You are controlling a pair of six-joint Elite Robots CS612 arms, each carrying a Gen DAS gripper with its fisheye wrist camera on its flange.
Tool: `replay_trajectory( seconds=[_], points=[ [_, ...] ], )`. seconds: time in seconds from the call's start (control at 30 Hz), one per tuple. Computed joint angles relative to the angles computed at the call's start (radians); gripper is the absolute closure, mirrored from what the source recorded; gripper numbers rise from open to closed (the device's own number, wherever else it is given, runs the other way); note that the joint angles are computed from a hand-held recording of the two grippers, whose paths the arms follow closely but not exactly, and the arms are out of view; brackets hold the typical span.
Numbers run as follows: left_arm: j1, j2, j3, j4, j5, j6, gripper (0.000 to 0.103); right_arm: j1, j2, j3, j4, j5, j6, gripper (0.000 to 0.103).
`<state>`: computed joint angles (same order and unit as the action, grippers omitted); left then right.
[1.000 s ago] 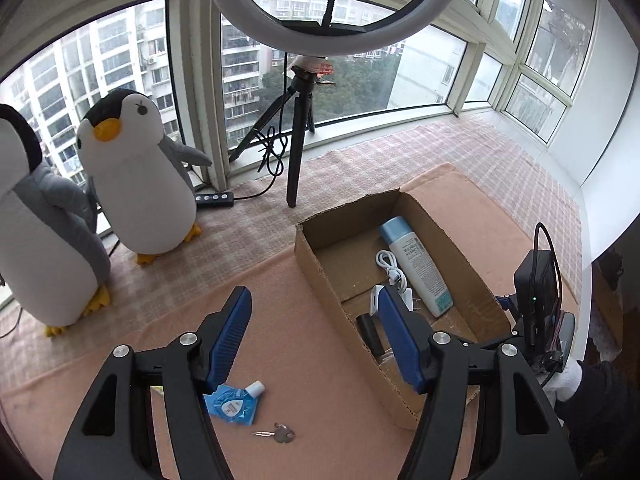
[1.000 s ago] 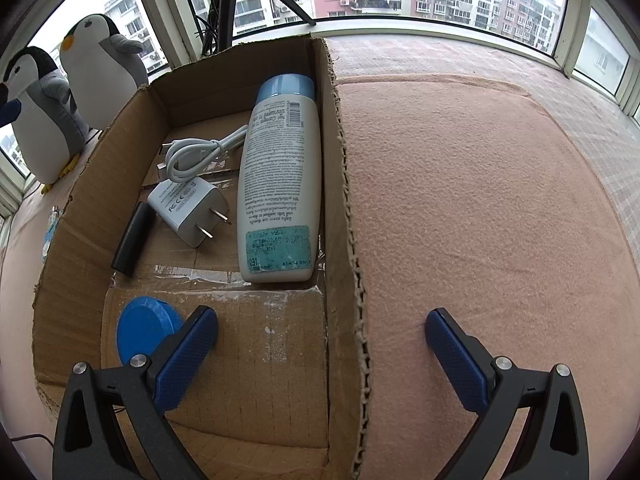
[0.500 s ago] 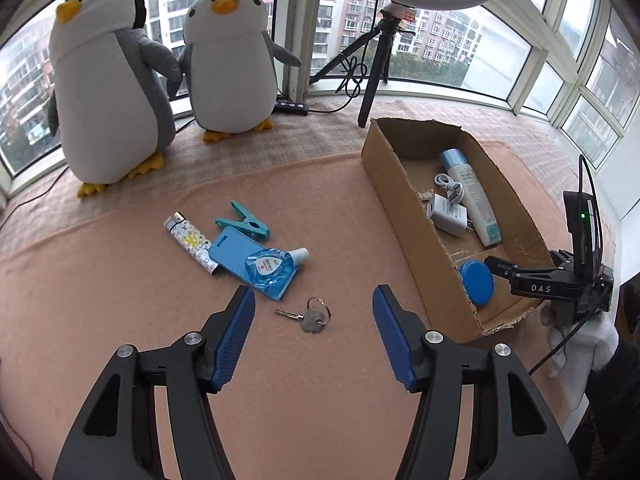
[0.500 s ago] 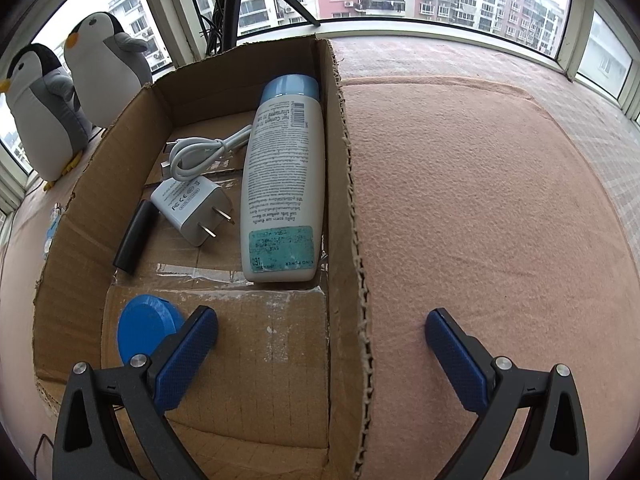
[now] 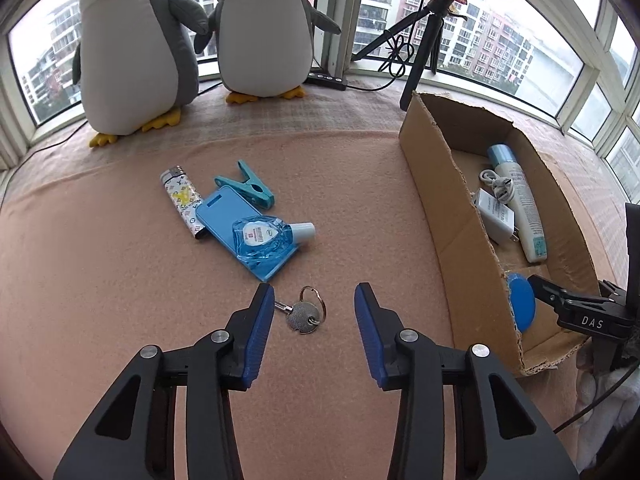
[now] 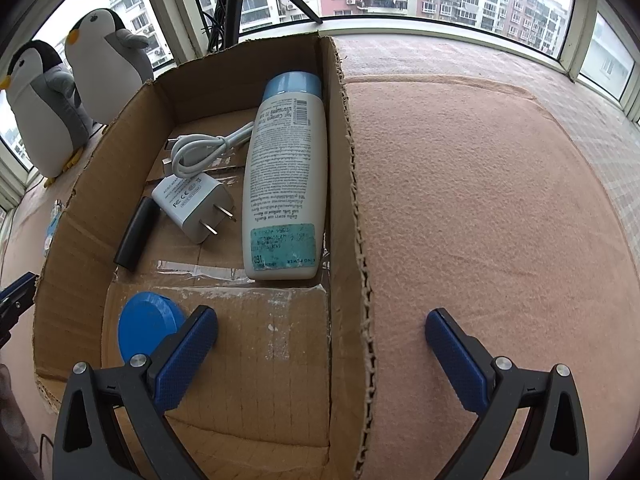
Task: Organize rigid objects
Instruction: 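Move the left tool back toward the keys on the carpet, then close the left gripper on the keys and lift them, then carry the keys with the left gripper into the box and release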
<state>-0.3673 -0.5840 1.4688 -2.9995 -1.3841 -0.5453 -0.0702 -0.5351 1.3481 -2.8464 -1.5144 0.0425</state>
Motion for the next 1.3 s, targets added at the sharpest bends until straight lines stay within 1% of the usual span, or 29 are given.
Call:
replay_trajectory(
  seconds=[0.07,0.13,0.2,0.23,0.43,0.57,0.6,0.63,0.77,0.83,0.93,1.03,1.13,1.23,1.3],
  points=[
    [-0.004,0.002,-0.004,0.010,0.009,0.008,0.067,0.002,0.017,-0.034,0.014,0.000,0.004,0.001],
    [-0.005,0.006,-0.011,0.021,-0.001,0.012,0.073,0.002,0.015,-0.028,0.004,-0.001,0.007,0.001],
    [-0.007,0.010,-0.020,0.039,-0.006,0.017,0.077,-0.004,0.009,-0.017,-0.004,0.002,0.002,0.001],
    [-0.009,0.011,-0.024,0.046,-0.001,0.019,0.077,-0.001,0.023,-0.046,0.010,0.002,0.002,0.001],
    [-0.015,0.018,-0.046,0.090,0.033,0.030,0.077,-0.003,0.019,-0.029,-0.007,0.015,-0.016,0.001],
    [-0.015,0.015,-0.044,0.109,0.044,0.018,0.077,-0.002,0.019,-0.023,-0.016,0.018,-0.018,0.000],
    [-0.015,0.015,-0.045,0.114,0.041,0.018,0.077,-0.006,0.016,-0.020,-0.017,0.021,-0.021,0.000],
    [-0.014,0.015,-0.044,0.117,0.039,0.017,0.082,-0.006,0.014,-0.017,-0.019,0.021,-0.023,0.000],
    [-0.011,0.015,-0.046,0.119,0.032,0.013,0.085,-0.008,0.007,-0.001,-0.033,0.023,-0.026,0.000],
    [-0.009,0.017,-0.050,0.125,0.028,0.014,0.091,-0.004,0.027,-0.044,-0.009,0.020,-0.022,0.000],
    [-0.005,0.019,-0.050,0.125,0.010,0.010,0.099,-0.004,0.026,-0.043,-0.011,0.020,-0.022,0.000],
    [-0.005,0.019,-0.046,0.114,0.008,0.013,0.101,-0.004,0.027,-0.045,-0.009,0.020,-0.021,0.000],
    [-0.005,0.016,-0.040,0.100,0.003,0.017,0.102,-0.004,0.028,-0.047,-0.009,0.020,-0.022,0.000],
    [0.000,0.010,-0.034,0.081,-0.019,0.007,0.102,-0.003,0.029,-0.050,-0.008,0.019,-0.021,0.000],
    [0.001,0.004,-0.027,0.066,-0.018,0.013,0.102,-0.004,0.028,-0.047,-0.009,0.019,-0.020,0.000]
  ],
)
